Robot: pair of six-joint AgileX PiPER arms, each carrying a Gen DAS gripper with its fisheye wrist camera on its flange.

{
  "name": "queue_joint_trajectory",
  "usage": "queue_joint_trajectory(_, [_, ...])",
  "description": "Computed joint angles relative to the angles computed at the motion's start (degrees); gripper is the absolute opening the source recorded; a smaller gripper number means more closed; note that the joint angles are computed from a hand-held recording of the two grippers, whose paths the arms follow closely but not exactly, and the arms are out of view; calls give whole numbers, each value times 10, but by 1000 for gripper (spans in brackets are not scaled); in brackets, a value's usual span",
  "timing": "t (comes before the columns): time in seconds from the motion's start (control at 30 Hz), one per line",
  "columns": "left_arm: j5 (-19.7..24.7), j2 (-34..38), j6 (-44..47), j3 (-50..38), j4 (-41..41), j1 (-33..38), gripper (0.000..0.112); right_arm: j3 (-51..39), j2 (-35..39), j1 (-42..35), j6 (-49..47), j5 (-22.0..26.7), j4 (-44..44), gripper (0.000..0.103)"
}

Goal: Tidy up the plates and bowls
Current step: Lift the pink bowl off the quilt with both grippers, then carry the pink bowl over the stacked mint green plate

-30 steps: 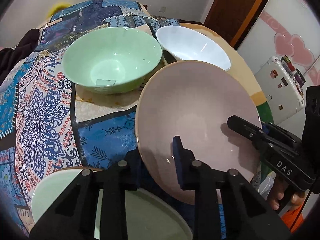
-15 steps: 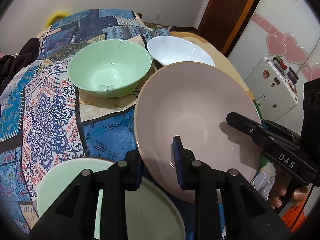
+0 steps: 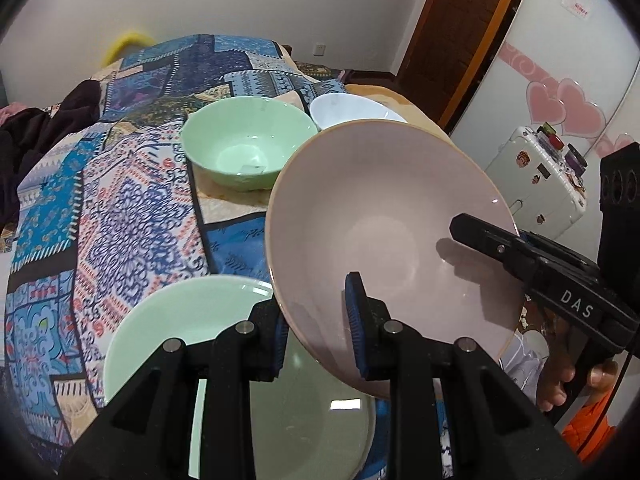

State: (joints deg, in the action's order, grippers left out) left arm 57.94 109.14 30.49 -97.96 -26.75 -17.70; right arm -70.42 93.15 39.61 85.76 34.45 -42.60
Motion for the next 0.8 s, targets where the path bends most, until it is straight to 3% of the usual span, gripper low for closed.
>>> queue_joint_trajectory(0.4, [8,-60,43,60,-38,76,27,-94,67,40,-36,18,13,22])
queue_joint_trajectory(0.8, [14,-84,80,80,-58,166,27,-232,163,59,-174,40,107,22])
